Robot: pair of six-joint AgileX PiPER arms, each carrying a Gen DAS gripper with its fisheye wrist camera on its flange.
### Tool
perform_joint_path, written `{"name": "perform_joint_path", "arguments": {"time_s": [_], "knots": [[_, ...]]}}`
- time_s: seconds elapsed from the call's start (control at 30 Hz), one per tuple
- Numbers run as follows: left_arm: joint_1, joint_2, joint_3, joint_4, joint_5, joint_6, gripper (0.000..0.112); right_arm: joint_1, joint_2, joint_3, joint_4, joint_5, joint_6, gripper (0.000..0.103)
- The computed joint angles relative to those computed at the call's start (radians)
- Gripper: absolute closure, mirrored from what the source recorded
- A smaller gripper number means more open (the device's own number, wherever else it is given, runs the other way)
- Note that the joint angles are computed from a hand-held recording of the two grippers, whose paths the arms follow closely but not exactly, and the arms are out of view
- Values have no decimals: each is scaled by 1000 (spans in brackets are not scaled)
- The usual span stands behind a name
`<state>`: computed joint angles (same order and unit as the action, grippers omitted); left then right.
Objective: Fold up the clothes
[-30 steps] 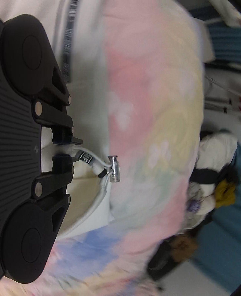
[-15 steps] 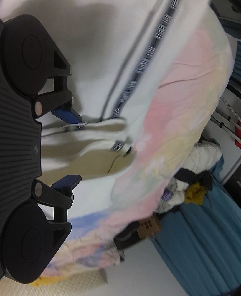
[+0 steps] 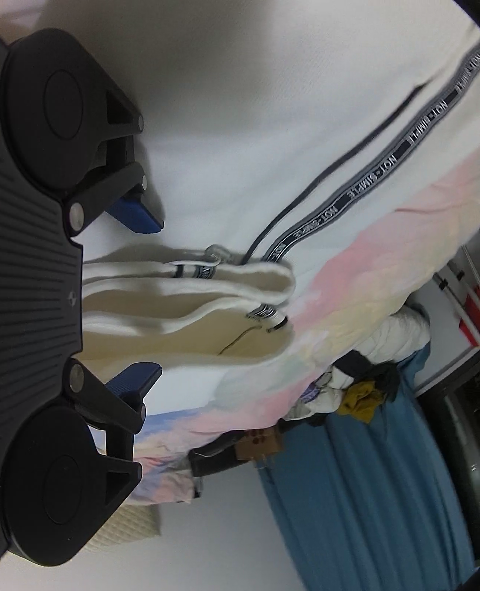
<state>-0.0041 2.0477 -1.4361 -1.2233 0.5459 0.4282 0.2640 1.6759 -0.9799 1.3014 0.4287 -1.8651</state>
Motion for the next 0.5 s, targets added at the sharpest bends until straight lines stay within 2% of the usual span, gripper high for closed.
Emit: {"name": "perform_joint_path", "arguments": {"time_s": [0.03,0.1,0.2,0.33,0.37,0.4,0.43,0.5], "knots": [[-2,12,-7,-2,-8,3,35,0,-15,17,-14,-13,36,59],[-6,35,-22,-5,-23,7,36,-12,-33,35,61,-15,1,59],[-33,57,-52,33,-60,19,35,-23,29,-58,144,-43,55,59],[-84,94,-119,152,-108,-32,36,-27,120,-148,205,-172,238,59],[-94,99,-132,172,-114,-37,40,-27,142,-171,167,-206,316,59],[-104,111,-157,227,-117,-82,51,-32,160,-189,154,-223,365,59],[-114,123,-184,292,-118,-139,57,-42,179,-210,141,-222,420,59],[-132,138,-221,413,-127,-238,96,-63,215,-251,110,-214,534,59]]}}
